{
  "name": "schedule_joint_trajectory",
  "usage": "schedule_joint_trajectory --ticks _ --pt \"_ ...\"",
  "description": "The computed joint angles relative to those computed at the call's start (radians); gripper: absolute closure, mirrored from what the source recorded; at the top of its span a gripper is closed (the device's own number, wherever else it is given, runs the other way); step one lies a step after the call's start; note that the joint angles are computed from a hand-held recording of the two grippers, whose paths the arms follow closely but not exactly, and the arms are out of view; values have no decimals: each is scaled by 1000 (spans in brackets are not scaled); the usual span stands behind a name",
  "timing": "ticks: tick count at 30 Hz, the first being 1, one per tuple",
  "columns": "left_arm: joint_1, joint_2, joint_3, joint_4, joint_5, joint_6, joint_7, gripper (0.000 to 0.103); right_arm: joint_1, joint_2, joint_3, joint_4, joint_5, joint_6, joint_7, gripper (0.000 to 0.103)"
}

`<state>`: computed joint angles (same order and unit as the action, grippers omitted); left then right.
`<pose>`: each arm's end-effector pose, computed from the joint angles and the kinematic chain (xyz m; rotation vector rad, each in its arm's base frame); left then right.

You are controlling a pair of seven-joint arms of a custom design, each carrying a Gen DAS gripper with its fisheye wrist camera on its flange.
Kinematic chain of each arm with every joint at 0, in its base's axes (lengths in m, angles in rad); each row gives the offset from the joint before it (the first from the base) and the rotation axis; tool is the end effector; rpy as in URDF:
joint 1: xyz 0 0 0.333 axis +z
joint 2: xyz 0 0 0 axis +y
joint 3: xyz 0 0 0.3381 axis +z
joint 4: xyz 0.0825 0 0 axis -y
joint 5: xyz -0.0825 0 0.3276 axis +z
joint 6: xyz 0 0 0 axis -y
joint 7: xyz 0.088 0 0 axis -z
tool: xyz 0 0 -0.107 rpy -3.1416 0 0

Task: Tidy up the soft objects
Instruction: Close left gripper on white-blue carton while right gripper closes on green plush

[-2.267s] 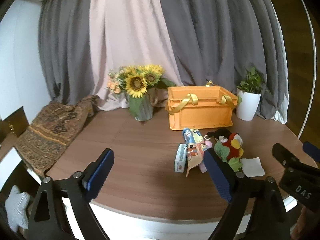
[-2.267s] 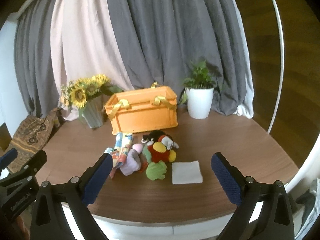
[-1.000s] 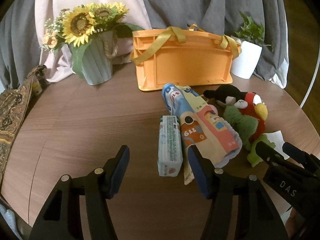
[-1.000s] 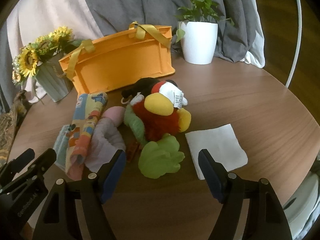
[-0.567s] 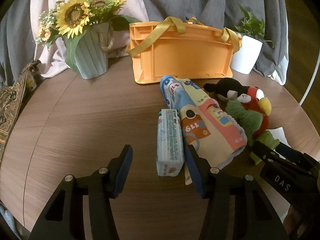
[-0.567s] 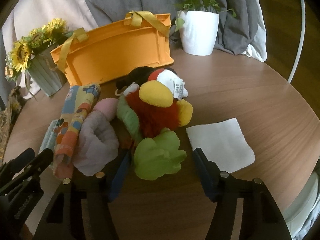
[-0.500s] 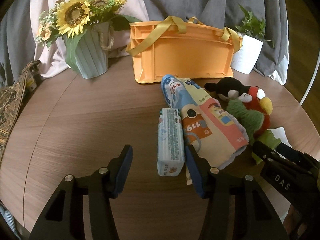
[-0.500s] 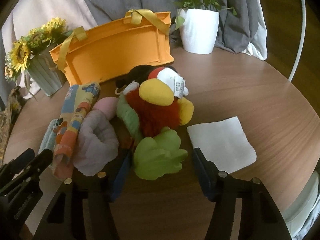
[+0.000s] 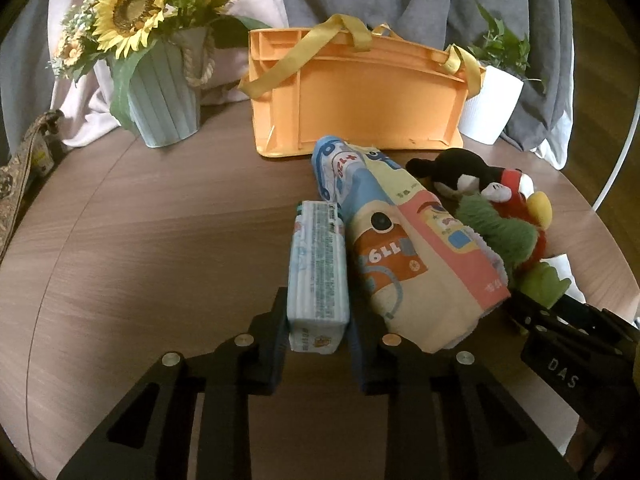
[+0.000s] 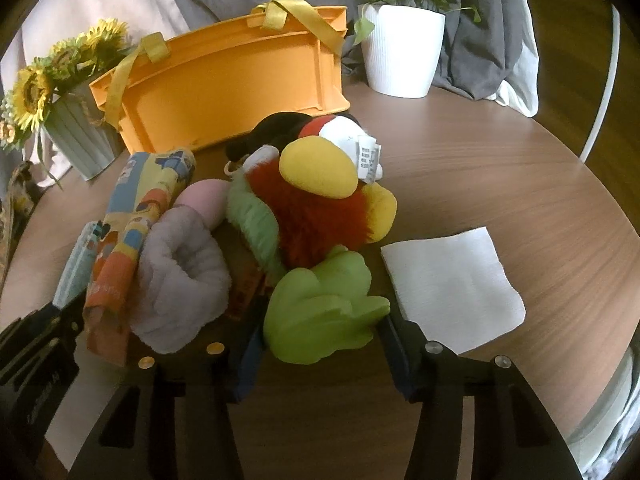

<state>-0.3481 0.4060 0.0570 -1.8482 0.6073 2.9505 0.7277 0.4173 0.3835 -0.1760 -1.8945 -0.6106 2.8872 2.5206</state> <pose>0.6045 -0.2259 0.4328 -1.7976 1.8309 -0.7716 0.6016 0.1966 0.4212 -1.7005 1.9332 -0.6504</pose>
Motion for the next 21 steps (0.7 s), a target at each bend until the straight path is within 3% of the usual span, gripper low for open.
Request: schedule_joint_trajectory --ticks 5,13,21 --pt "-8 -30 17 -30 23 12 -16 77 26 -25 -24 -11 -51 -15 52 50" --pt "35 -77 -18 -55 12 44 34 78 16 -73 3 -19 -126 -35 125 50" --pt "101 -114 -85 -59 -117 90 179 78 6 -124 39 0 -228 -62 217 50"
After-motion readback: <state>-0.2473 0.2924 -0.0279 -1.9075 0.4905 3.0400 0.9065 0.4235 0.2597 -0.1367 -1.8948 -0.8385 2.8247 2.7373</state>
